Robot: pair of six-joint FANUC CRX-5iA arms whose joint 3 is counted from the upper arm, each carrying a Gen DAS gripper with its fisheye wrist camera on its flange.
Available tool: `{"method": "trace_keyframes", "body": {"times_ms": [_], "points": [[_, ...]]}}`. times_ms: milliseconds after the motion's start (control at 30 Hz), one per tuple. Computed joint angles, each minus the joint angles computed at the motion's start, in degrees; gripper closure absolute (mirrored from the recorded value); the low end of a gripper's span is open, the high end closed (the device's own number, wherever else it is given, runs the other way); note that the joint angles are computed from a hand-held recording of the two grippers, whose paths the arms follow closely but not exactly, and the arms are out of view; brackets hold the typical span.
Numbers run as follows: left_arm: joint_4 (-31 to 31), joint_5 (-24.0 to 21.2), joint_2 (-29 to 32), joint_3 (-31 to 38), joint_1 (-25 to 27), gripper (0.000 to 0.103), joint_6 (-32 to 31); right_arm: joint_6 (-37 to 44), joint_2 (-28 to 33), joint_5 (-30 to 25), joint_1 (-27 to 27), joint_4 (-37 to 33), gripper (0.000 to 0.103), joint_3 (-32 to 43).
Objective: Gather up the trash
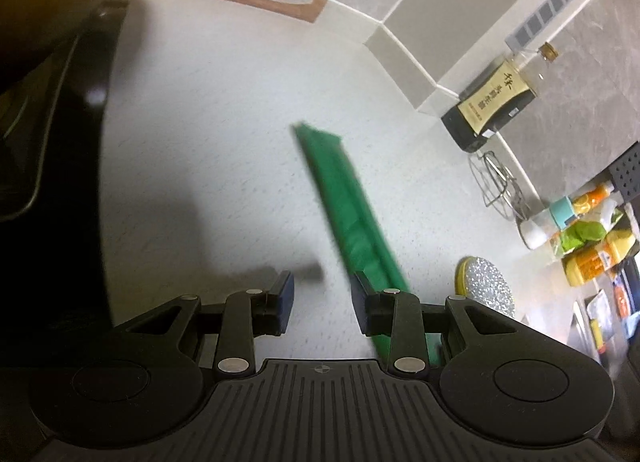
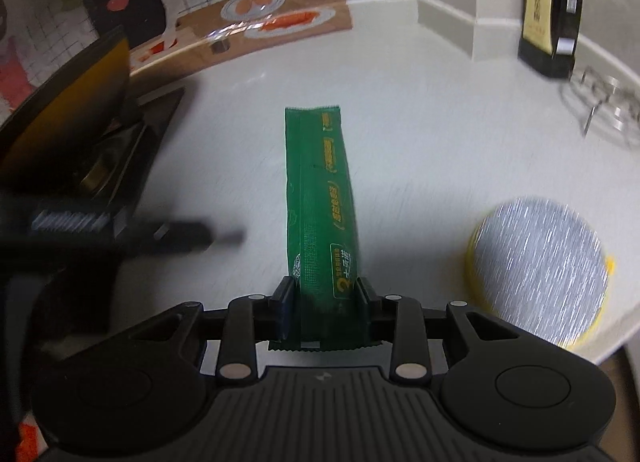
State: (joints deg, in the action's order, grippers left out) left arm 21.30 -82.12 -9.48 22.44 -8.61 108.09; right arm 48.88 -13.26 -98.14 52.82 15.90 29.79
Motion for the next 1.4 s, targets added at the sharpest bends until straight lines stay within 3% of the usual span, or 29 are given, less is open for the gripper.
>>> {"method": "trace_keyframes", "body": {"times_ms": [167, 233, 467, 533, 667, 833, 1033, 1167, 1400], "points": [[-1.9, -0.5, 3.0, 3.3, -2.6, 0.068, -1.2, -1.9, -2.7, 1.4, 4.0, 1.7, 0.065, -2.6], [-2.5, 0.1, 3.4, 3.7, -3.2, 0.068, -1.2, -3.3, -3.5, 1.7, 6.6, 5.9, 0.056, -4.1], [-6.5, 0.9, 6.6, 8.2, -6.3, 0.068, -0.7, -8.3, -6.6, -1.8, 13.8, 20.3, 0.052, -9.5], [-10.8, -0.3, 8.6, 11.9, -9.3, 0.068, -1.0, -10.4, -7.7, -2.8, 14.6, 22.3, 0.051, -10.9], [-17.3, -3.1, 11.3, 17.1, -14.4, 0.068, -3.8, -13.3, -9.3, -4.1, 14.5, 24.7, 0.051, -13.2], [-20.4, -5.8, 11.5, 18.1, -16.2, 0.065, -6.5, -15.0, -10.1, -4.9, 12.7, 25.4, 0.051, -14.6], [-18.4, -6.1, 8.2, 14.0, -12.3, 0.058, -8.9, -15.7, -9.9, -4.5, 9.6, 24.7, 0.051, -14.7], [-11.0, -3.8, 6.3, 10.2, -7.7, 0.063, -8.6, -16.7, -10.6, -4.1, 9.7, 24.5, 0.051, -15.4], [-16.2, -7.0, 10.0, 15.5, -13.2, 0.059, -10.7, -17.3, -11.8, -4.7, 10.6, 24.4, 0.050, -17.1]]}}
